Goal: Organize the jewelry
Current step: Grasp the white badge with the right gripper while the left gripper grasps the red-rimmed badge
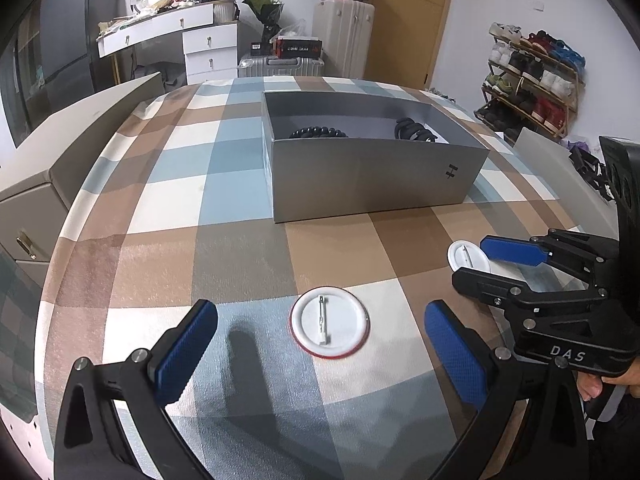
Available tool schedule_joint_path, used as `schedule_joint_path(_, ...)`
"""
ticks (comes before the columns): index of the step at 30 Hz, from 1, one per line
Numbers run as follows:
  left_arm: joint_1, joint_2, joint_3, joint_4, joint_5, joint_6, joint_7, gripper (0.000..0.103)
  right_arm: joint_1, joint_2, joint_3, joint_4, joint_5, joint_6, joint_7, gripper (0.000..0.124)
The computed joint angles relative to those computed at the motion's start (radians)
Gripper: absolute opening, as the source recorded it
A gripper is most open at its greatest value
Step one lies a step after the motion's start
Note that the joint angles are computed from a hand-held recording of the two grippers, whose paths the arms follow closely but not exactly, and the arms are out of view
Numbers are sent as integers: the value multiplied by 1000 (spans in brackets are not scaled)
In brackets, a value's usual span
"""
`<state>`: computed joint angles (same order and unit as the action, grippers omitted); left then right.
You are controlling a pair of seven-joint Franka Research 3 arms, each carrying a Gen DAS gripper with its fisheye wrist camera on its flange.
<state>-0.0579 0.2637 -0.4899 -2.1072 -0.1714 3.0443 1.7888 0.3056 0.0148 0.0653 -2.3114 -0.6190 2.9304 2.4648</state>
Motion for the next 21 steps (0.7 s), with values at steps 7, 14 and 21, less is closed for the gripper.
schedule_joint_path(7, -20, 0, 23, 5, 22, -14, -21, 101, -1, -1, -1, 3, -34, -8, 17, 41)
schedule_joint_path(14, -61, 5, 68, 23, 68, -47, -61, 101, -19, -21, -3, -21, -65, 58, 62, 41)
schedule_joint_path(21, -78, 3, 85, 17, 120, -42, -69, 78, -35, -25, 11, -26, -26, 68, 33, 41)
